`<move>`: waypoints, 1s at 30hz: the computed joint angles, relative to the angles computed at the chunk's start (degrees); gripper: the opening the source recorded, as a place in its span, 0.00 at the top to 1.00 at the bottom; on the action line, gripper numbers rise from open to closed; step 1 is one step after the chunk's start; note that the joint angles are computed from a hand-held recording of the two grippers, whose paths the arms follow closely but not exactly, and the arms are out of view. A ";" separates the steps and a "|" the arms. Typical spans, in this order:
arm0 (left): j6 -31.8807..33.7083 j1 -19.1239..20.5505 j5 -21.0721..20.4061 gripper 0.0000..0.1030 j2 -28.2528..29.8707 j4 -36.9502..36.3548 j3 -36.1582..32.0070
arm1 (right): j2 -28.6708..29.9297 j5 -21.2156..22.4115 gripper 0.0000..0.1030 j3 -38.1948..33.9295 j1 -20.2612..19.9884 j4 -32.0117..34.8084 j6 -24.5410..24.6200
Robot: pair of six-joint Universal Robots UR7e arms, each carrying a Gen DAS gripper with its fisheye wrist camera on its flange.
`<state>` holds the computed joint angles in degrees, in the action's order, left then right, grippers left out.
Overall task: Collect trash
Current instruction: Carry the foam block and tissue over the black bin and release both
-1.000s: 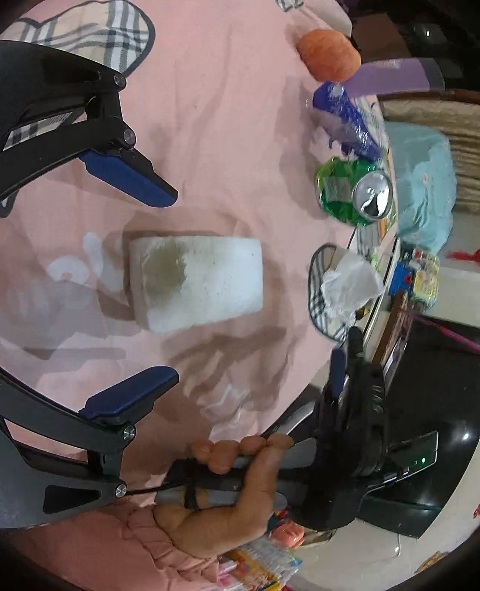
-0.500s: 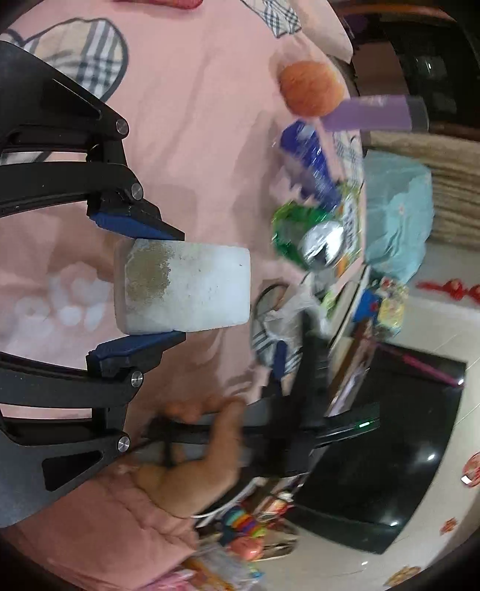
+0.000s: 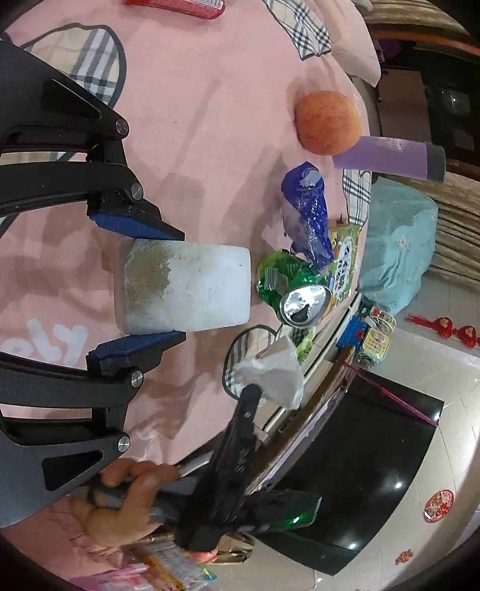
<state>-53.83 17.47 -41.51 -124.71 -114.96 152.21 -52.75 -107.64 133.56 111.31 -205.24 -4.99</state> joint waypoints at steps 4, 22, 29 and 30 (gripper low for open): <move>0.00 -2.03 -0.81 0.56 0.36 -0.87 0.47 | -2.78 0.80 0.98 4.63 0.58 -2.56 1.33; 2.35 -9.38 -7.95 0.56 18.88 -18.48 0.89 | -20.59 -3.67 0.98 22.77 3.20 -9.26 5.69; 4.62 -10.91 -9.61 0.56 27.25 -25.39 -0.51 | -26.84 -4.88 0.97 26.80 1.48 -10.05 5.73; 5.03 -10.90 -9.74 0.56 28.15 -26.24 -0.71 | -27.67 -4.96 0.98 27.40 1.03 -10.18 5.59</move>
<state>-48.79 6.57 -51.25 -96.56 -141.20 151.51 -80.42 -112.60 160.96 112.34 -215.41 0.60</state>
